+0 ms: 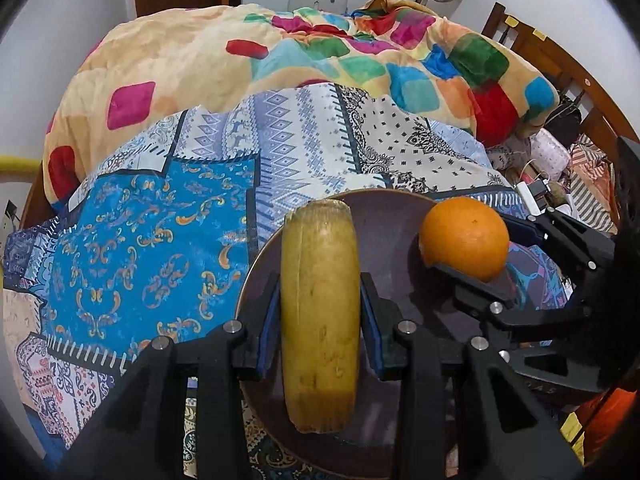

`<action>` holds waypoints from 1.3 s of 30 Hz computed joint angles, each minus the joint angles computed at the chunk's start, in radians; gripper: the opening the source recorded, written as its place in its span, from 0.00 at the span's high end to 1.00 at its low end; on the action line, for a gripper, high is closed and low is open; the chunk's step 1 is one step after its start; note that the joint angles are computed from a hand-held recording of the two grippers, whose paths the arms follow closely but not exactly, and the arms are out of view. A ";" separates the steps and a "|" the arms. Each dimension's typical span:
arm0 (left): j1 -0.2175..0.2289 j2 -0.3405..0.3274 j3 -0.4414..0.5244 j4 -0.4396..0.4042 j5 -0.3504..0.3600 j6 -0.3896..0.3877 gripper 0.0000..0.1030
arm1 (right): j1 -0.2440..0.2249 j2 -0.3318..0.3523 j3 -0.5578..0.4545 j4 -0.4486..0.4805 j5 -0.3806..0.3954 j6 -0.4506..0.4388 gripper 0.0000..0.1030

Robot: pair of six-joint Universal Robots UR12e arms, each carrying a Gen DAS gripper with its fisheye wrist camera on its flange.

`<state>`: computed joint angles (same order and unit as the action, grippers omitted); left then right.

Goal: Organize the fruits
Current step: 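Carry both fruits onto the purple plate and open both tools to release them, then move the left tool to the stickered orange while the right tool approaches the second yellow fruit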

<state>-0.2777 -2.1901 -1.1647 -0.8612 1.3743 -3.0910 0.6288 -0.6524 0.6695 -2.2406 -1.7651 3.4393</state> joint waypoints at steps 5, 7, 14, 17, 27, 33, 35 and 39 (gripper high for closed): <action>0.001 0.017 -0.017 0.032 -0.009 0.002 0.64 | 0.000 -0.004 -0.004 0.014 0.009 0.014 0.36; 0.001 0.026 -0.026 0.044 -0.002 0.002 0.64 | 0.003 -0.011 0.004 0.003 -0.004 0.009 0.35; 0.002 0.096 -0.119 0.142 0.010 0.017 0.64 | 0.024 -0.070 0.087 -0.095 -0.074 0.007 0.29; 0.004 0.133 -0.169 0.183 0.013 0.021 0.63 | 0.033 -0.098 0.129 -0.136 -0.095 0.004 0.29; 0.006 0.261 -0.350 0.302 -0.018 0.004 0.62 | 0.078 -0.187 0.292 -0.278 -0.138 0.032 0.26; -0.001 0.325 -0.452 0.386 0.010 -0.002 0.47 | 0.109 -0.223 0.367 -0.339 -0.171 0.029 0.25; -0.004 0.343 -0.484 0.417 0.030 -0.006 0.43 | 0.119 -0.230 0.388 -0.357 -0.178 0.034 0.20; -0.005 0.375 -0.547 0.468 0.070 -0.010 0.37 | 0.138 -0.232 0.414 -0.373 -0.186 0.052 0.16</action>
<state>-0.2831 -1.8152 -1.7115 -0.3932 1.4438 -3.1010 0.7669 -0.8847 1.0836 -2.6131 -1.9516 3.4915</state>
